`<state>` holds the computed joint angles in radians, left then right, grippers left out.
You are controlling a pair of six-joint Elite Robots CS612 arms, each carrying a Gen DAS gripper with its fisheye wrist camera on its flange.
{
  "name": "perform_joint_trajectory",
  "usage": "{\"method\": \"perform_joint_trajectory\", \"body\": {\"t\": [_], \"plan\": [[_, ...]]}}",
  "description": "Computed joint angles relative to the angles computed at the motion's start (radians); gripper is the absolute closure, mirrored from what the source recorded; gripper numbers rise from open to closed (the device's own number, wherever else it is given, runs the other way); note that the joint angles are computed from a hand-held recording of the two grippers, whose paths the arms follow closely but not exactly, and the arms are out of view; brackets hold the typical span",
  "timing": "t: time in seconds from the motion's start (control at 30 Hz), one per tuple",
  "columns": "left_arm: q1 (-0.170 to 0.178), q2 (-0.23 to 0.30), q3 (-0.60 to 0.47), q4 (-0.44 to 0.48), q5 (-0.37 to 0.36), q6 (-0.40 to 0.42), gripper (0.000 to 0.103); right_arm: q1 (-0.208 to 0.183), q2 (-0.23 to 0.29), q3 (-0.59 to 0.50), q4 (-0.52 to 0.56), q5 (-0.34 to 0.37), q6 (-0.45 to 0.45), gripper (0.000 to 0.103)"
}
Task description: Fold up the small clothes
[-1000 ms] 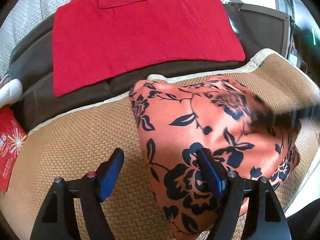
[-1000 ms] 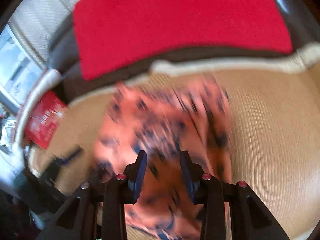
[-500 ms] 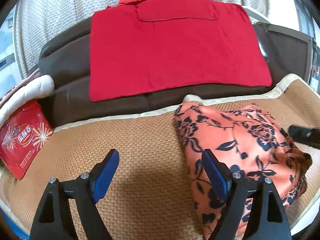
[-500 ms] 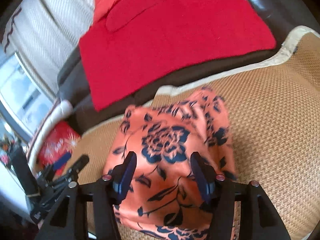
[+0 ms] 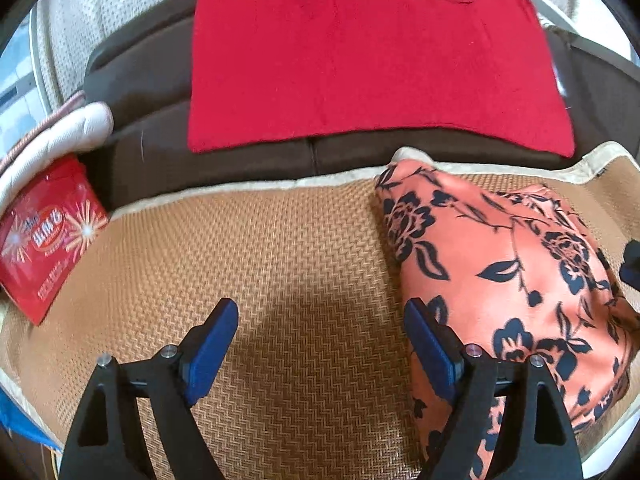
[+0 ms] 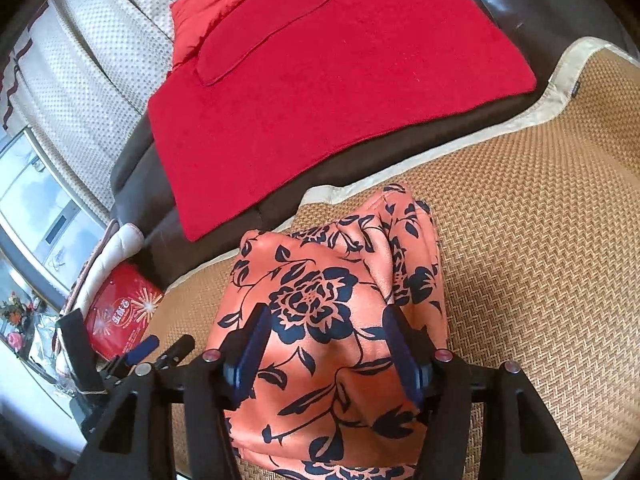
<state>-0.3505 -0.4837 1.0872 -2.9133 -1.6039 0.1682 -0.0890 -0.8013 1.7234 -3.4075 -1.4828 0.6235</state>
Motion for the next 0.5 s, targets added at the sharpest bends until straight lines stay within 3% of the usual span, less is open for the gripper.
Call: {"method": "perform_joint_trajectory", "body": {"t": [0.2, 0.5], "plan": [[-0.002, 0.017, -0.038, 0.054, -0.002, -0.043, 0.018, 0.000, 0.010, -0.015, 0.028, 0.005, -0.001, 0.041], [-0.013, 0.019, -0.033, 0.003, 0.005, -0.036, 0.018, -0.005, 0.015, -0.015, 0.034, 0.000, -0.005, 0.041]]}}
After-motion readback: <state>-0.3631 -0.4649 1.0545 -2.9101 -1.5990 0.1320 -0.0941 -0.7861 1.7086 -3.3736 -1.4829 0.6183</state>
